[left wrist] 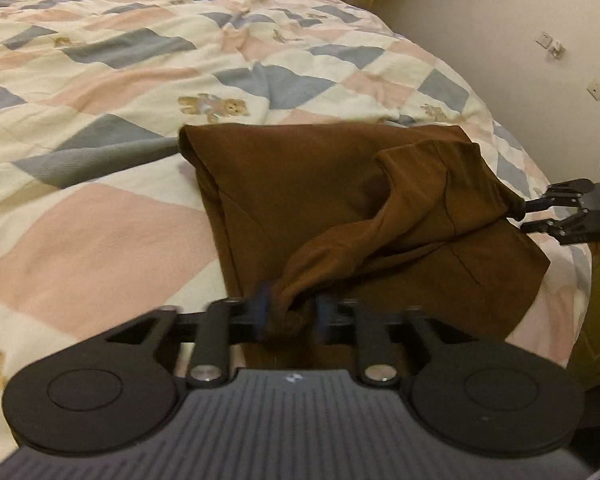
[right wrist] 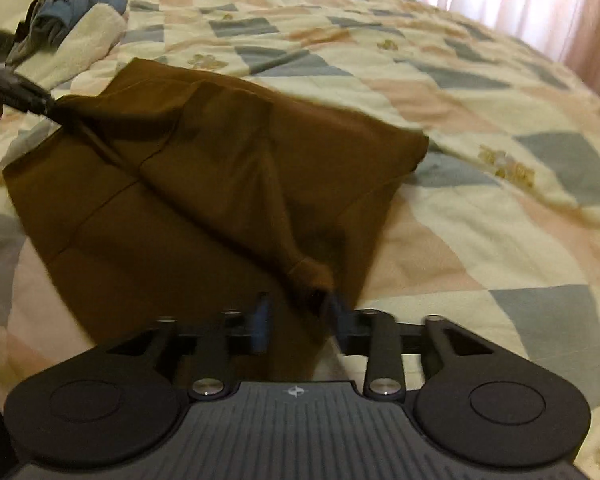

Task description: Fold clothes

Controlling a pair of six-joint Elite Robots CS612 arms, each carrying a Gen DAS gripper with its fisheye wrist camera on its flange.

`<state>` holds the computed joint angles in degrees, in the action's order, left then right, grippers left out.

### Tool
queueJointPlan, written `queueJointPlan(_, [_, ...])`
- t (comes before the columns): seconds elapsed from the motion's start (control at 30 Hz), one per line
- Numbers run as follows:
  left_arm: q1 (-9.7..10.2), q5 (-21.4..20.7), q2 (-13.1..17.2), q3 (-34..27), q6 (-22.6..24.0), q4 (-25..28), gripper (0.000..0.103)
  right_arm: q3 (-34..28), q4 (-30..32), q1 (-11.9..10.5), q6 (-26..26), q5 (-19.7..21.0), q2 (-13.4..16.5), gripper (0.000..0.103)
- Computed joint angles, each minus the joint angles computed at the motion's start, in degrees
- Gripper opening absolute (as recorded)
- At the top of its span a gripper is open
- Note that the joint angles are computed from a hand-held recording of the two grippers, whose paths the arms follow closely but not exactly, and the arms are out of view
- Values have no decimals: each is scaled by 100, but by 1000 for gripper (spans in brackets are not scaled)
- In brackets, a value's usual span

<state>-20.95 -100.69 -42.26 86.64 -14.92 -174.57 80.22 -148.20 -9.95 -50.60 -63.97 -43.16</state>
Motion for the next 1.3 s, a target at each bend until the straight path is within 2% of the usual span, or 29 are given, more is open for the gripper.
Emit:
queueJointPlan(0.07, [-18,45,-95,70,41,-24,41,70,-117,15,-13,-84,-74,51])
queueJointPlan(0.17, [-47,107,-220,149,132,-79,41,-135,157,-37,-10,187,-55,54])
queueJointPlan(0.23, [-81,109,-185,48,366,-223,51,-293,182,-36,-177,394,32,56])
queueJointPlan(0.27, [-98,78,-133,-51,504,-224,51,-375,199,-35,-261,497,77,57])
queueJointPlan(0.3, [-105,-20,-57,-181,649,-170,51,-484,299,-24,-369,563,144,56])
queueJointPlan(0.37, [-113,-254,92,-432,1011,96,39,-668,569,-5,-586,655,259,55])
queueJointPlan(0.4, [-122,-327,152,-539,1217,282,12,-752,777,1,-744,709,309,52])
queueJointPlan(0.43, [-145,-294,180,-600,1436,464,1,-798,941,3,-858,730,336,45])
queueJointPlan(0.47, [-160,-288,188,-614,1613,552,2,-849,1123,8,-912,736,362,18])
queueJointPlan(0.5, [-165,-293,167,-563,1665,498,2,-898,1346,-5,-888,779,375,5])
queueJointPlan(0.6, [-158,-363,25,-345,1717,524,1,-916,1750,-116,-735,1190,351,5])
queueJointPlan(0.7, [-167,-342,-162,-105,1870,912,1,-930,2241,-183,-823,1259,292,4])
queueJointPlan(0.8, [-165,-427,-245,-33,2030,1207,1,-1087,3111,-213,-1024,1195,288,3])
queueJointPlan(0.9, [-161,-470,-246,-52,2207,1391,1,-1191,3716,-215,-1276,1028,292,3])
queueJointPlan(1.07, [-205,-309,-169,-41,2257,1459,1,-1232,3773,-193,-1286,905,332,3])
queueJointPlan(1.13, [-238,-239,-182,11,2236,1348,1,-1186,3603,-165,-1258,790,330,3])
queueJointPlan(1.23, [-240,-327,-266,166,2126,1057,1,-1032,3350,-183,-1394,859,210,3])
queueJointPlan(1.3, [-243,-322,-257,215,1975,1078,1,-969,3230,-183,-1323,771,206,3])
